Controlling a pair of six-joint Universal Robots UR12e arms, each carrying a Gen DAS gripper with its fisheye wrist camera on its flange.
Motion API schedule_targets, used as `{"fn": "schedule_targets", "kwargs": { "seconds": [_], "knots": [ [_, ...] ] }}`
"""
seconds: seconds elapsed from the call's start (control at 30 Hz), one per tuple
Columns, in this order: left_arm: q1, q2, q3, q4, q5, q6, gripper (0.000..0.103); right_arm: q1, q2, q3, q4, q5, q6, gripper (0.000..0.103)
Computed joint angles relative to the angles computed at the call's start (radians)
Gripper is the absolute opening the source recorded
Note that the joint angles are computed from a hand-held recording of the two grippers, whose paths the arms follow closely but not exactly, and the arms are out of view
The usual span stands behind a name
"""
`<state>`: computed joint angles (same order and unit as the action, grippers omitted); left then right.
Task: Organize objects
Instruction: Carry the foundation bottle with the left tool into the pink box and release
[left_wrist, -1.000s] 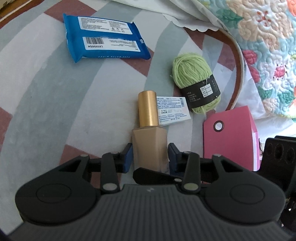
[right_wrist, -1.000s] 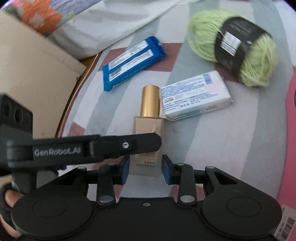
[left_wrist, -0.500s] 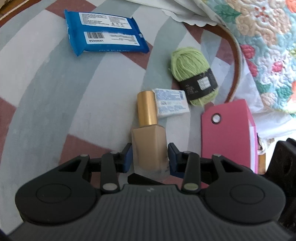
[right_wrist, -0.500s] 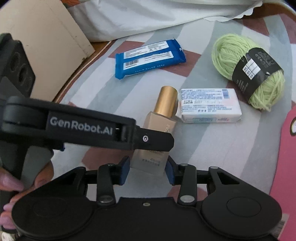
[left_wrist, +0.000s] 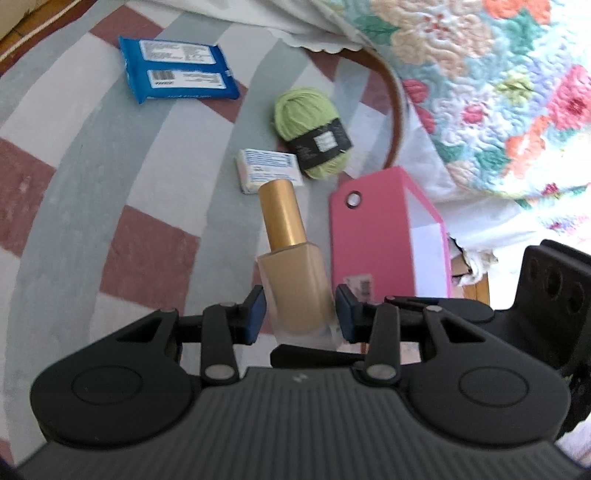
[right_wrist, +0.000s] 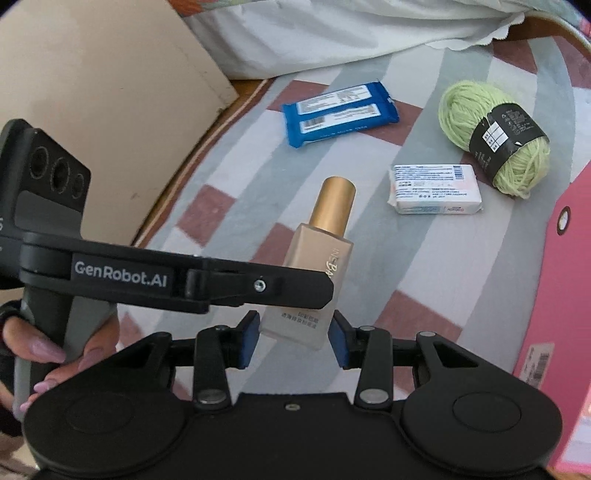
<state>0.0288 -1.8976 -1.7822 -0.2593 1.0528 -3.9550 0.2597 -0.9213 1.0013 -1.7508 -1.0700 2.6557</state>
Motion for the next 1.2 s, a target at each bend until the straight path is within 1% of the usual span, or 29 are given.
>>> {"fn": "schedule_targets", "kwargs": {
  "seconds": [0.13, 0.23, 0.3, 0.4, 0.5, 0.6, 0.73, 0.8, 0.87, 0.93, 1.07, 1.2],
  "knots": [
    [-0.01, 0.032, 0.012, -0.06, 0.005, 0.059, 0.039, -0.002, -0.027, 0.008, 0.026, -0.002, -0.027, 0.046],
    [-0.015, 0.05, 0.02, -0.081, 0.0, 0.079, 0.039, -0.005, -0.047, 0.012, 0.039, -0.009, -0.032, 0.046],
    [-0.021, 0.058, 0.028, -0.087, 0.002, 0.094, 0.039, -0.005, -0.067, 0.03, 0.016, -0.02, -0.039, 0.046],
    [-0.029, 0.065, 0.044, -0.106, 0.006, 0.123, 0.039, -0.005, -0.104, 0.075, -0.05, -0.04, -0.056, 0.046],
    [-0.038, 0.069, 0.067, -0.136, 0.011, 0.159, 0.039, -0.01, -0.124, 0.09, -0.073, -0.048, -0.062, 0.046],
    [-0.048, 0.066, 0.098, -0.165, 0.015, 0.192, 0.039, -0.019, -0.138, 0.099, -0.087, -0.042, -0.05, 0.046],
    [-0.065, 0.053, 0.151, -0.2, 0.02, 0.23, 0.039, -0.034, -0.163, 0.123, -0.137, -0.042, -0.043, 0.046],
    [-0.074, 0.042, 0.186, -0.229, 0.021, 0.258, 0.039, -0.04, -0.171, 0.129, -0.156, -0.05, -0.045, 0.046],
    [-0.083, 0.027, 0.228, -0.266, 0.02, 0.285, 0.039, -0.051, -0.178, 0.13, -0.165, -0.048, -0.028, 0.046],
    [-0.094, 0.008, 0.274, -0.298, 0.026, 0.317, 0.039, -0.063, -0.184, 0.134, -0.184, -0.043, -0.006, 0.045],
    [-0.12, -0.039, 0.372, -0.35, 0.049, 0.378, 0.039, -0.091, -0.196, 0.156, -0.26, -0.031, 0.044, 0.045],
    [-0.141, -0.096, 0.463, -0.385, 0.053, 0.404, 0.039, -0.117, -0.2, 0.175, -0.339, -0.033, 0.078, 0.045]
  ]
}}
